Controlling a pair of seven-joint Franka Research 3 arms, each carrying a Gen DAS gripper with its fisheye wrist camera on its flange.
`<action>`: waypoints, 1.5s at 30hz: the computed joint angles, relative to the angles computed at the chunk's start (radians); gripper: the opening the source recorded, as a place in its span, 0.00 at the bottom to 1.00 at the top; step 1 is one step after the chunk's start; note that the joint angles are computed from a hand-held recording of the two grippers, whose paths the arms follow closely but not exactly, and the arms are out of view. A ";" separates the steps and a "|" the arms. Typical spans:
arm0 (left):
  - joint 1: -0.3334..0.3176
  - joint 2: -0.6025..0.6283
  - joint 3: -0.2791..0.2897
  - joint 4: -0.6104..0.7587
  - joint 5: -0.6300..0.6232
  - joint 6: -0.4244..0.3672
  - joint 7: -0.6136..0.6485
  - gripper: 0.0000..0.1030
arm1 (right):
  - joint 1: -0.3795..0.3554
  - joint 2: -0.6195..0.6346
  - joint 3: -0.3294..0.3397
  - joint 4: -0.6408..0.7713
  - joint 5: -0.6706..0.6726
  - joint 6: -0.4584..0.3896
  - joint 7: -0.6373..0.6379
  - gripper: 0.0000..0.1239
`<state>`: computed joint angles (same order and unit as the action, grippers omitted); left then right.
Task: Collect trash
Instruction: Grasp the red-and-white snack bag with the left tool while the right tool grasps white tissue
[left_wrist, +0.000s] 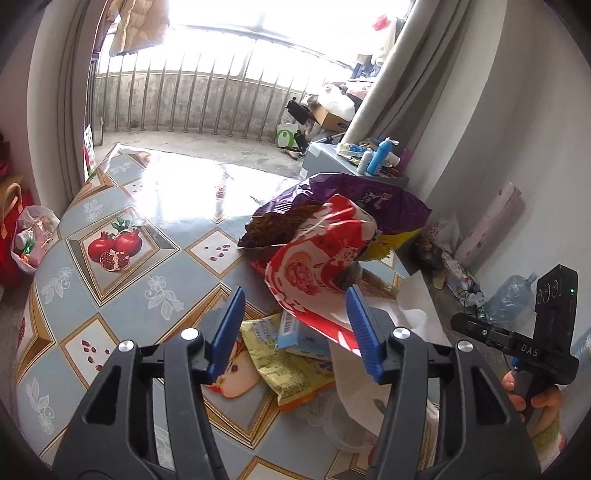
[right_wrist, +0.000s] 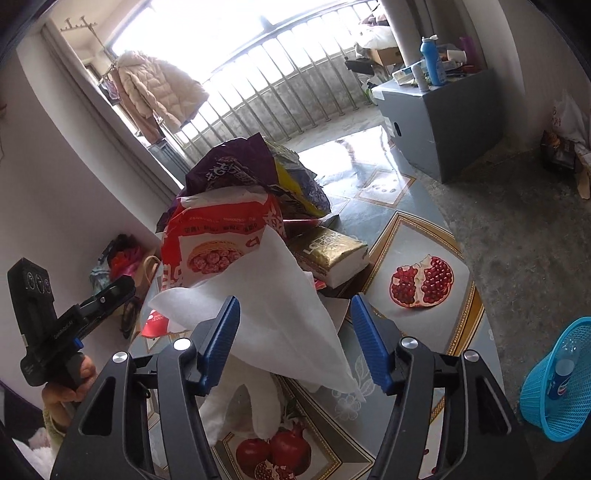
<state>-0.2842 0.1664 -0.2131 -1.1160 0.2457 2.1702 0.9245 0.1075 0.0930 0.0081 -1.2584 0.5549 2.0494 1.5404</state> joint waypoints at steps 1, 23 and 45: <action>0.004 0.016 0.001 0.019 -0.009 -0.012 0.007 0.49 | -0.002 0.015 0.000 0.016 0.009 -0.010 -0.002 0.48; 0.020 0.097 0.016 0.094 -0.079 -0.030 0.017 0.03 | -0.041 0.112 0.026 0.129 0.071 -0.119 -0.023 0.11; 0.052 -0.045 0.000 -0.048 -0.131 0.168 -0.015 0.00 | -0.038 -0.070 -0.019 -0.039 0.172 0.030 -0.099 0.03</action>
<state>-0.2324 0.1217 -0.2132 -1.1637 0.1144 2.3380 0.9099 0.0698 0.0232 -0.0110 -1.2977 0.7272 2.0795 1.4416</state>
